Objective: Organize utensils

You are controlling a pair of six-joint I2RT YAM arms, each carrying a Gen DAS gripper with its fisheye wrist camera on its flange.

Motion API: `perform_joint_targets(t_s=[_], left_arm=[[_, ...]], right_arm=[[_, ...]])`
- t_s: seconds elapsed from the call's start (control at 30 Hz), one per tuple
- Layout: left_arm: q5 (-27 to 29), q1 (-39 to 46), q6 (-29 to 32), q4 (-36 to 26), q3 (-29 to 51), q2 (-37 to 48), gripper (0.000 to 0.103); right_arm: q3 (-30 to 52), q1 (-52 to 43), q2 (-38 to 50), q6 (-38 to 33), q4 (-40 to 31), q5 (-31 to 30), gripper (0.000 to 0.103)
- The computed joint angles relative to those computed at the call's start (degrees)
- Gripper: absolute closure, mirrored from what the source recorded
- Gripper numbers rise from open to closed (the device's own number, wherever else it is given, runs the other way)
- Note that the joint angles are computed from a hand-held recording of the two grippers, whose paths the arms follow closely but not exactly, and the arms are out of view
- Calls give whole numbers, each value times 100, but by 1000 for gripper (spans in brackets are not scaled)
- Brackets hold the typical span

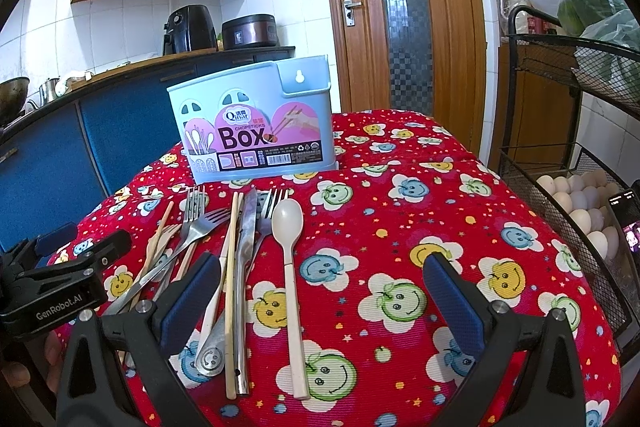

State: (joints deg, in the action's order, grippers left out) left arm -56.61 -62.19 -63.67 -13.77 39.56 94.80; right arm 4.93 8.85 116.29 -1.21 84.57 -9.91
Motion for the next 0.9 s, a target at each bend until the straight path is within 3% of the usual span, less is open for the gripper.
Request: perform_joint_targets(t_s=[0.13, 0.4, 0.57, 0.9], left_arm=[[153, 122, 220, 94, 30, -34, 8], [1289, 757, 787, 470, -243, -563, 8], [1811, 1088, 967, 525, -192, -611, 8], [2264, 1122, 1650, 300, 548, -159, 11]], right_arm=[[152, 5, -395, -78, -741, 6, 0], [697, -280, -1935, -353, -3435, -400, 0], [1190, -248, -2351, -679, -4725, -394, 1], [2126, -114, -2023, -1066, -6080, -359, 34]])
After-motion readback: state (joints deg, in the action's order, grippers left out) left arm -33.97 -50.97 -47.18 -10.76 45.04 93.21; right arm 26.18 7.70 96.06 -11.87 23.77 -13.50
